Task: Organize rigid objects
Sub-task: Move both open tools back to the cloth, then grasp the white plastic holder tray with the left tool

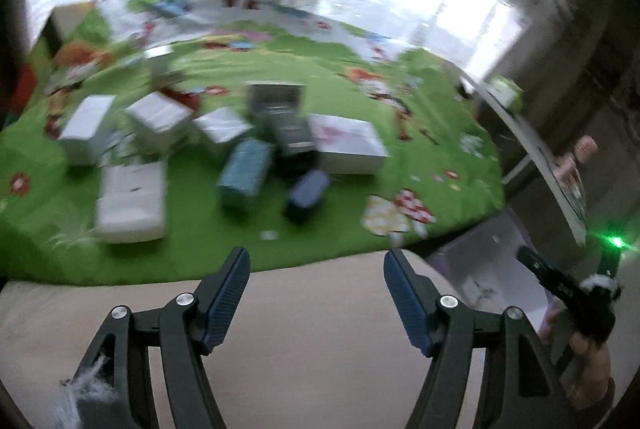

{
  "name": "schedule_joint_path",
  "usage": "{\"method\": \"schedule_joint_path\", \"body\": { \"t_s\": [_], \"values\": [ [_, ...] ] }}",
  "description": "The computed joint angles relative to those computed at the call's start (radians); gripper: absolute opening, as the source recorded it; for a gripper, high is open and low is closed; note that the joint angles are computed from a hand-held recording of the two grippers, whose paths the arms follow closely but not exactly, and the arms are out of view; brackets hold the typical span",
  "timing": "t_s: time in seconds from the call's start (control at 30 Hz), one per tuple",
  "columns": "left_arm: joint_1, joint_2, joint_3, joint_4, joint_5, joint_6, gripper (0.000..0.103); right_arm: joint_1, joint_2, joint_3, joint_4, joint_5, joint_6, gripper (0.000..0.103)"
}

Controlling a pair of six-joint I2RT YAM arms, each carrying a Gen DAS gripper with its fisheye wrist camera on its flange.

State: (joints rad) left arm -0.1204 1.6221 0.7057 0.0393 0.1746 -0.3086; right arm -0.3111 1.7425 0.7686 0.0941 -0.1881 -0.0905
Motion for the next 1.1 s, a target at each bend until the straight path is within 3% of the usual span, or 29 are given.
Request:
{"method": "schedule_joint_path", "body": {
  "t_s": [0.23,0.53,0.77,1.1],
  "values": [
    [0.149,0.017,-0.015,-0.017,0.006,0.015,0.081,0.081,0.018,0.038,-0.099,-0.047,-0.01,0.102],
    [0.284,0.138,0.078,-0.089,0.023,0.056,0.083,0.248,0.03,0.065,-0.115,-0.027,-0.013,0.102],
    [0.294,0.228,0.168,-0.138,0.019,0.062,0.085,0.363,0.073,0.129,-0.137,-0.013,-0.036,0.102],
    [0.272,0.348,0.303,-0.209,-0.058,0.054,0.085,0.466,0.181,0.256,-0.187,0.01,-0.112,0.102]
  ]
}}
